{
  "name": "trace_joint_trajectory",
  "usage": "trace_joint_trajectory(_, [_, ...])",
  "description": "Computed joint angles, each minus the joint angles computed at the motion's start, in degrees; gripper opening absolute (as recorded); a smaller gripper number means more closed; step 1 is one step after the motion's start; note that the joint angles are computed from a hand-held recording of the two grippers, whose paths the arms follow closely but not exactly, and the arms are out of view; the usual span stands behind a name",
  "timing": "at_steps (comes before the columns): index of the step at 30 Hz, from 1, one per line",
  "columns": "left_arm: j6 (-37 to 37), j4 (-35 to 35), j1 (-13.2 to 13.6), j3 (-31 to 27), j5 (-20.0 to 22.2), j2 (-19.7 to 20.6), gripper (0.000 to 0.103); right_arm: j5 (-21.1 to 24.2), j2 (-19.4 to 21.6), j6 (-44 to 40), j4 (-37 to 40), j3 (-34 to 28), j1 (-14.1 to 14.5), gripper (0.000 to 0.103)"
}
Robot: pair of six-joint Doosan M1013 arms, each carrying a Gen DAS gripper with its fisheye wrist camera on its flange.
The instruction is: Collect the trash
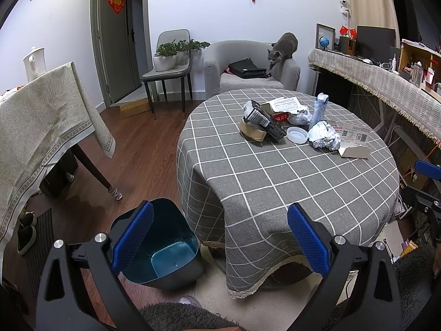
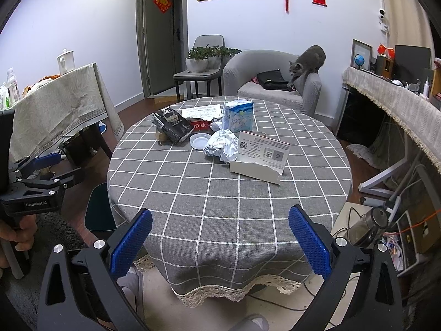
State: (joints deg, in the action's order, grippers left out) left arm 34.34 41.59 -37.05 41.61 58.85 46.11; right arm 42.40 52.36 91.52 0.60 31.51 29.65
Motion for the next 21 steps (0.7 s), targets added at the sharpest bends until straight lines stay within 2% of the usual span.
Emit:
trace_joint_trajectory(16, [-0.7,0.6,-0.2,0.6,-0.4,-0.1,0.099,0.5,0.2,-0.2,-0.1,-0.5,0.0,0.1])
trace_joint_trajectory(21, [-0.9,-2.2,0.4,2.3,-3.5,-1.4,0.099,1.4,0.1,0.0,-1.8,-1.0,0.1,0.1])
